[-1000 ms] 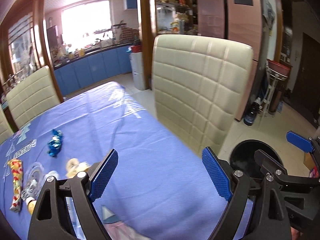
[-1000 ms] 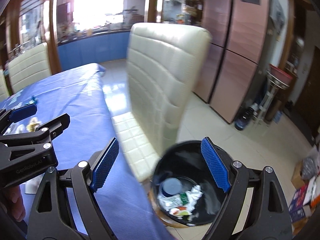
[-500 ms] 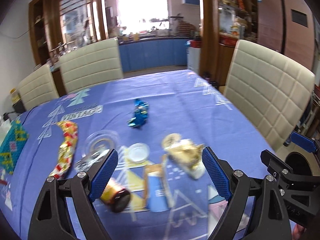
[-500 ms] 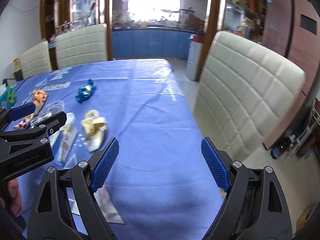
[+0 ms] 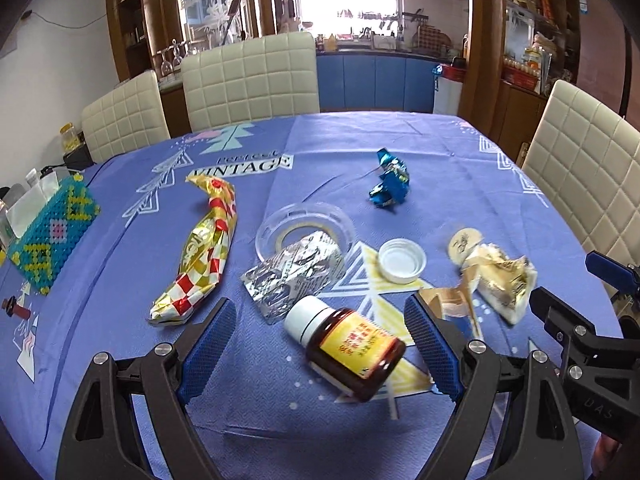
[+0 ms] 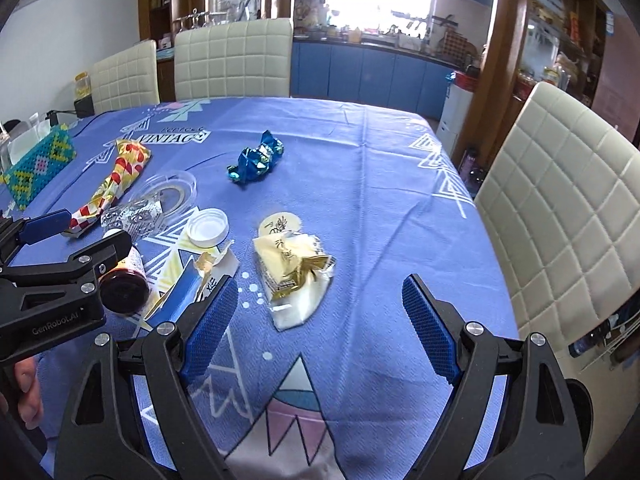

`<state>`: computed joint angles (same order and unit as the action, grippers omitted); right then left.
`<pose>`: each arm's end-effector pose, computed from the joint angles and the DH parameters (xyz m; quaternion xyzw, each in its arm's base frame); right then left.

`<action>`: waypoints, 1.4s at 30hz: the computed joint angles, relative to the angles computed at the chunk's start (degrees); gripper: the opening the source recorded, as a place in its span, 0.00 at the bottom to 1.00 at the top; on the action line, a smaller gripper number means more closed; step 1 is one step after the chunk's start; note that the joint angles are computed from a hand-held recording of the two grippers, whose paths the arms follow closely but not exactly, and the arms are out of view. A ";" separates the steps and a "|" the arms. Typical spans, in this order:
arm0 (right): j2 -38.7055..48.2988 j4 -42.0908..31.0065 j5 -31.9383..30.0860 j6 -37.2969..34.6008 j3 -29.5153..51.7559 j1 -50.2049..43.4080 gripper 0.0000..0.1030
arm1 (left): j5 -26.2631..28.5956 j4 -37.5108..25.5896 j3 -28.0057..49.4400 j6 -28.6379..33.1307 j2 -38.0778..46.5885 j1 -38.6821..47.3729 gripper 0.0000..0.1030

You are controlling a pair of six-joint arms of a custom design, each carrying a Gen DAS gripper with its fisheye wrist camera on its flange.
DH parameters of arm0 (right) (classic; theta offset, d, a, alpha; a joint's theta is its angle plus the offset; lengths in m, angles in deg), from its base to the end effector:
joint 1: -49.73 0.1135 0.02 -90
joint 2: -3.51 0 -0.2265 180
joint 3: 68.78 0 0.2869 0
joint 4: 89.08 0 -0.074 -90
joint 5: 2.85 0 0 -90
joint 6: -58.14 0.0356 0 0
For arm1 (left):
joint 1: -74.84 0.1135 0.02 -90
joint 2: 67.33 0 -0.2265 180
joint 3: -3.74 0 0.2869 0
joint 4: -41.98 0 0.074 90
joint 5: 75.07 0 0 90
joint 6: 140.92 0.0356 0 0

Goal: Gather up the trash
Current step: 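Move both grippers back over the table toward the medicine bottle, then grasp the brown medicine bottle with the left gripper while the right gripper grasps the yellow snack bag, then carry both items over the black bin while the right gripper opens to drop the snack bag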

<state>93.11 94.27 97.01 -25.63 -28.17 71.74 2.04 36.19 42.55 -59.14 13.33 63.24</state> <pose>0.2646 0.1004 0.0455 -0.0945 0.9183 0.0146 0.3842 0.2663 -0.0466 0.0653 -0.0132 0.9273 0.0413 0.3717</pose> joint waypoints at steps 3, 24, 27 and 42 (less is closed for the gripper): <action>3.54 0.00 -0.75 -0.68 2.72 0.12 0.81 | 1.39 0.56 1.51 -0.12 3.81 1.26 0.81; 12.28 0.54 -4.93 -3.24 9.10 -0.52 0.23 | 7.75 1.70 3.63 1.13 10.65 5.80 0.50; 10.01 0.07 -5.58 -2.89 7.35 -1.14 0.19 | 8.29 1.45 2.97 1.03 8.88 4.87 0.48; -13.27 -4.22 -3.61 -0.98 -9.14 -5.78 0.16 | 5.64 -0.20 -0.49 1.07 -2.07 -5.16 0.43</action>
